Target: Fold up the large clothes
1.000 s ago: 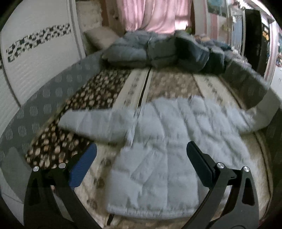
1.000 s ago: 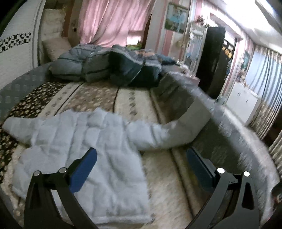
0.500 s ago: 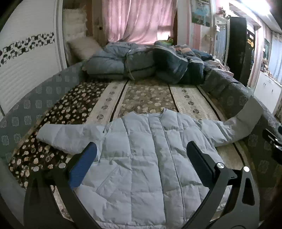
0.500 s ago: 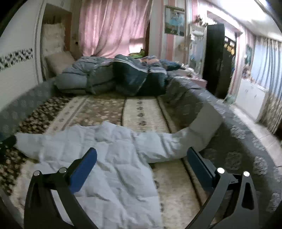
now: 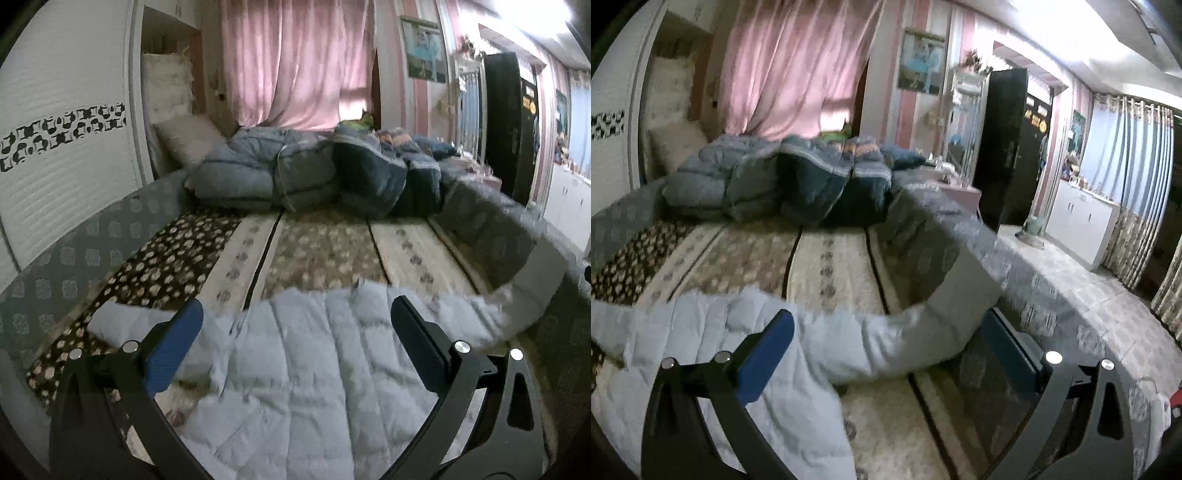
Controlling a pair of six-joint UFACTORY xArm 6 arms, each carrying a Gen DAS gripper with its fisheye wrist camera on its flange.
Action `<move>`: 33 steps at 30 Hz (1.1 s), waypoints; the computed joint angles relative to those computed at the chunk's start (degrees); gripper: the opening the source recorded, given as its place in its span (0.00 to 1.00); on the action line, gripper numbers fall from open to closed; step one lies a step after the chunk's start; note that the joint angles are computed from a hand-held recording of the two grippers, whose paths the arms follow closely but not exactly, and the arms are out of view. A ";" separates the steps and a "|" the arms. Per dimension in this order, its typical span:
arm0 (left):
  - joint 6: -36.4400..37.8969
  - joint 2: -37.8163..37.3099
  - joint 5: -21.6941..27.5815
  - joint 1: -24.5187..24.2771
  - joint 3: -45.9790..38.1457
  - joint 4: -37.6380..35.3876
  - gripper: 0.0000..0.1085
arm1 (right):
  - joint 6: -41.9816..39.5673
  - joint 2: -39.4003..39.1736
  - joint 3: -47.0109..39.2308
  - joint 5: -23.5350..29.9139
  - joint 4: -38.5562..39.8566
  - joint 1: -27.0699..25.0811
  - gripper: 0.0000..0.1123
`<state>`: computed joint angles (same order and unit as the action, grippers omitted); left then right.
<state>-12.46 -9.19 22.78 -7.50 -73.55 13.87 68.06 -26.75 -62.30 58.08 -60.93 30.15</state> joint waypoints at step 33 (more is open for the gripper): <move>-0.92 31.64 4.17 -0.80 -17.46 1.84 0.92 | 25.34 29.16 -1.34 -23.26 -26.16 -34.84 0.71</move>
